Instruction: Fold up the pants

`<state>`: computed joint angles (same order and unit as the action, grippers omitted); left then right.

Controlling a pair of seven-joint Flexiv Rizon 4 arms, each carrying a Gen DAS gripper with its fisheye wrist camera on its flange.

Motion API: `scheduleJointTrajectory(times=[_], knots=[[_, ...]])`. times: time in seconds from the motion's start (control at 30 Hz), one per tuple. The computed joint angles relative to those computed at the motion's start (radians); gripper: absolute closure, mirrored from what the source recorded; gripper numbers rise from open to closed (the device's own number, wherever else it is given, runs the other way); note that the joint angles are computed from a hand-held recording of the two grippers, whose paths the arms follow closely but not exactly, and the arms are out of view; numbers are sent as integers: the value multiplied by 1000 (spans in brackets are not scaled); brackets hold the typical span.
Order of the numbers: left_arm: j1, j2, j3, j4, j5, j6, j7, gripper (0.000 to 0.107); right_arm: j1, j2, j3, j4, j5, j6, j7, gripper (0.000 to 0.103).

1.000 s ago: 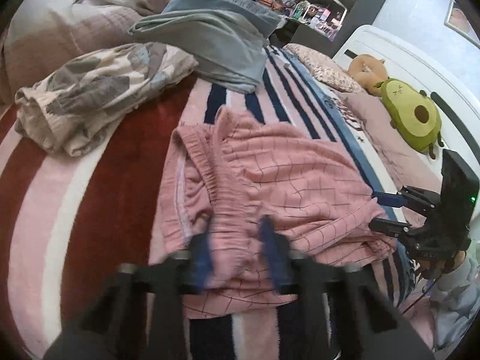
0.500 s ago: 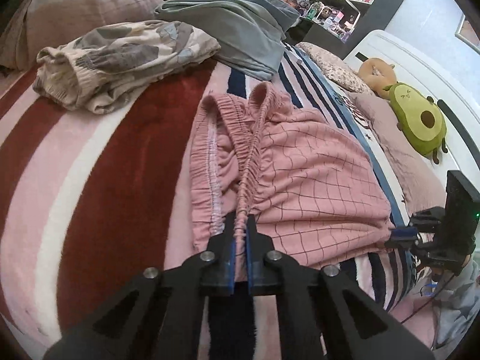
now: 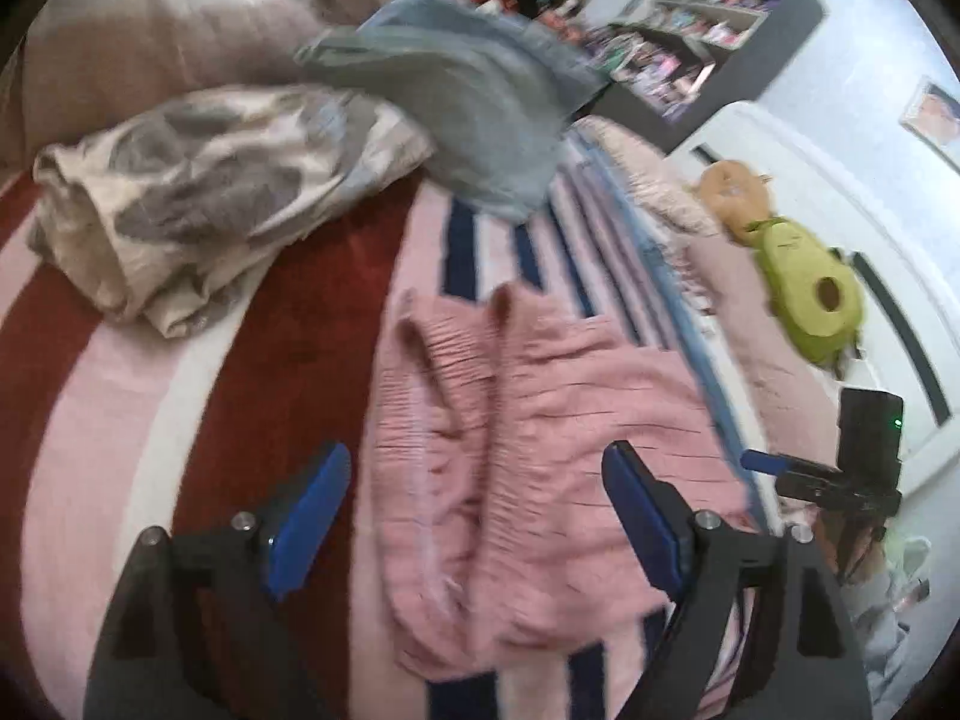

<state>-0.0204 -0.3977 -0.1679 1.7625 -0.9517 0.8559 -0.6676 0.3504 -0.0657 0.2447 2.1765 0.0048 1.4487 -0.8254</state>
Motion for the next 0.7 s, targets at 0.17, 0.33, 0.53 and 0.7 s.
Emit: scheduleJointTrajectory(times=[0.17, 0.33, 0.53, 0.7], knots=[[9, -56, -19, -33, 25, -72, -48, 24, -54, -110, 99, -91, 265, 6, -136, 33], [-44, -56, -10, -22, 97, 3, -76, 47, -80, -176, 156, -175, 363, -7, -245, 53], [-68, -17, -20, 29, 149, 113, -55, 81, 23, -169, 56, -143, 211, 7, -124, 69], [-82, 19, -27, 75, 161, 206, -12, 89, 63, -142, 8, -102, 68, 21, -22, 80]])
